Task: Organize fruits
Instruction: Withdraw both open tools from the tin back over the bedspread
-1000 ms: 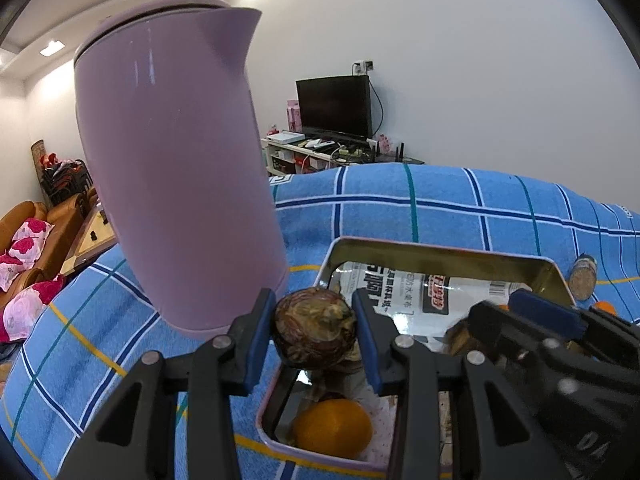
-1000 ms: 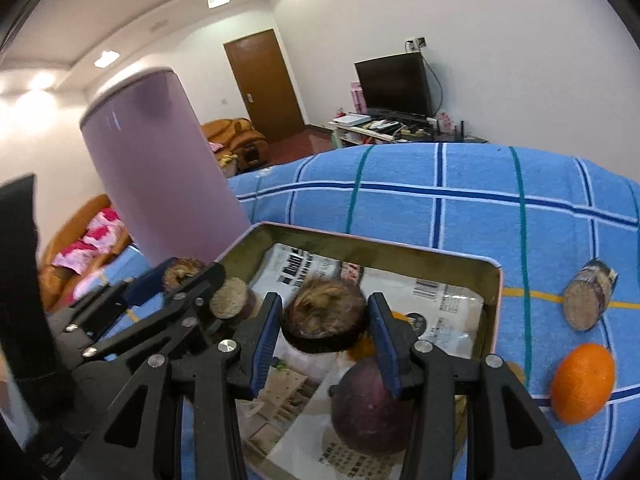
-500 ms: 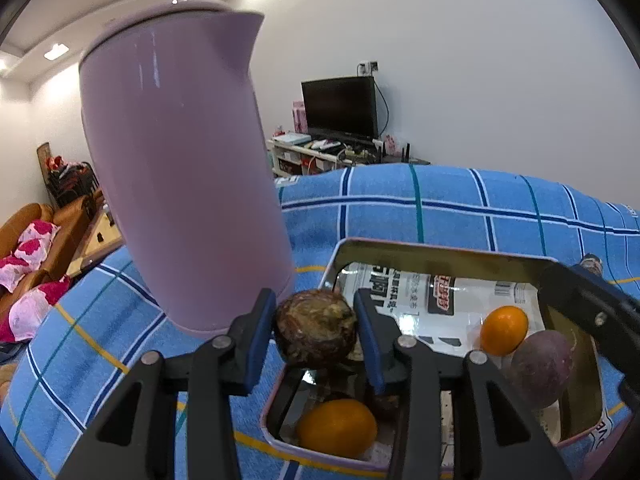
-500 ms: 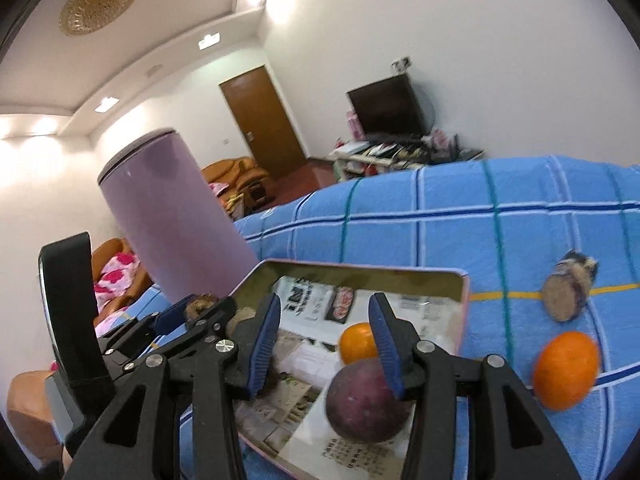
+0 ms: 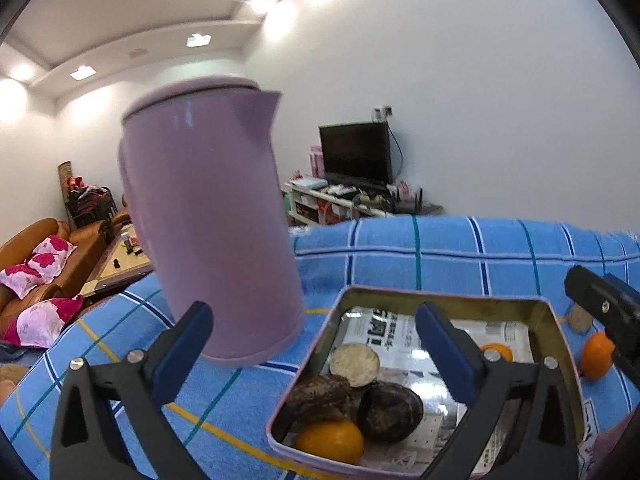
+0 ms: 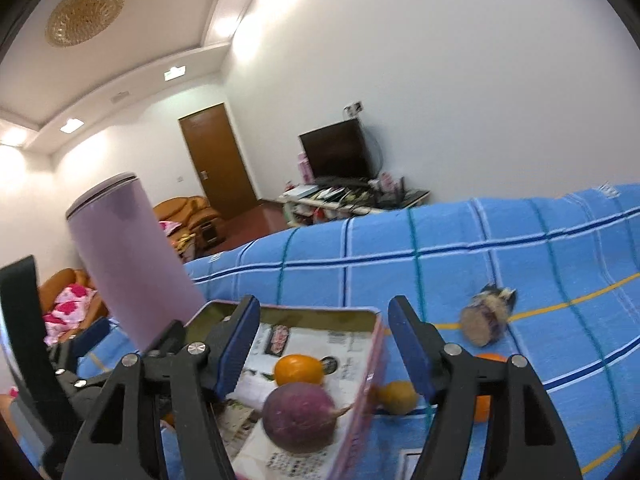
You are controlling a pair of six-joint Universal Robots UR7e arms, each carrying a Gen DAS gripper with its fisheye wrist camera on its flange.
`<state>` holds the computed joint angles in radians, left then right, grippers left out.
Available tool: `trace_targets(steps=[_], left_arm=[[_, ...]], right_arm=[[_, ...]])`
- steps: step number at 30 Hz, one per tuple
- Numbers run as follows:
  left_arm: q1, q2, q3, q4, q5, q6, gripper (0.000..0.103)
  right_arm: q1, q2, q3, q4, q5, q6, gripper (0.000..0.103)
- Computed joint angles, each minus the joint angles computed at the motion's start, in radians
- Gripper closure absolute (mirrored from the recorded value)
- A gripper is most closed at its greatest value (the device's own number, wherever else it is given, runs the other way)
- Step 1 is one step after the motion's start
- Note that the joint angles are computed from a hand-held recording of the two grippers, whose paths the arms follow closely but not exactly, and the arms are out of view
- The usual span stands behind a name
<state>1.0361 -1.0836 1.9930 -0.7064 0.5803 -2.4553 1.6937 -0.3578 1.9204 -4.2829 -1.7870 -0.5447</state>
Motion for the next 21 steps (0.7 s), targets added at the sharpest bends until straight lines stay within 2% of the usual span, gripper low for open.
trace_targets(steps=[3, 8, 18, 21], left_arm=[[0.000, -0.024, 0.023, -0.031, 0.011, -0.021, 0.000], [0.010, -0.031, 0.009, 0.020, 0.010, -0.102, 0.000], [0.007, -0.014, 0.031, -0.079, -0.018, -0.022, 0.000], [-0.003, -0.008, 0.048, -0.132, -0.019, 0.033, 0.000]], right_arm=[[0.010, 0.017, -0.014, -0.052, -0.037, -0.032, 0.035], [0.006, 0.025, -0.014, -0.100, -0.047, -0.061, 0.035], [0.002, 0.030, 0.005, -0.173, -0.068, -0.108, 0.035], [-0.001, 0.026, 0.017, -0.186, -0.072, -0.119, 0.035]])
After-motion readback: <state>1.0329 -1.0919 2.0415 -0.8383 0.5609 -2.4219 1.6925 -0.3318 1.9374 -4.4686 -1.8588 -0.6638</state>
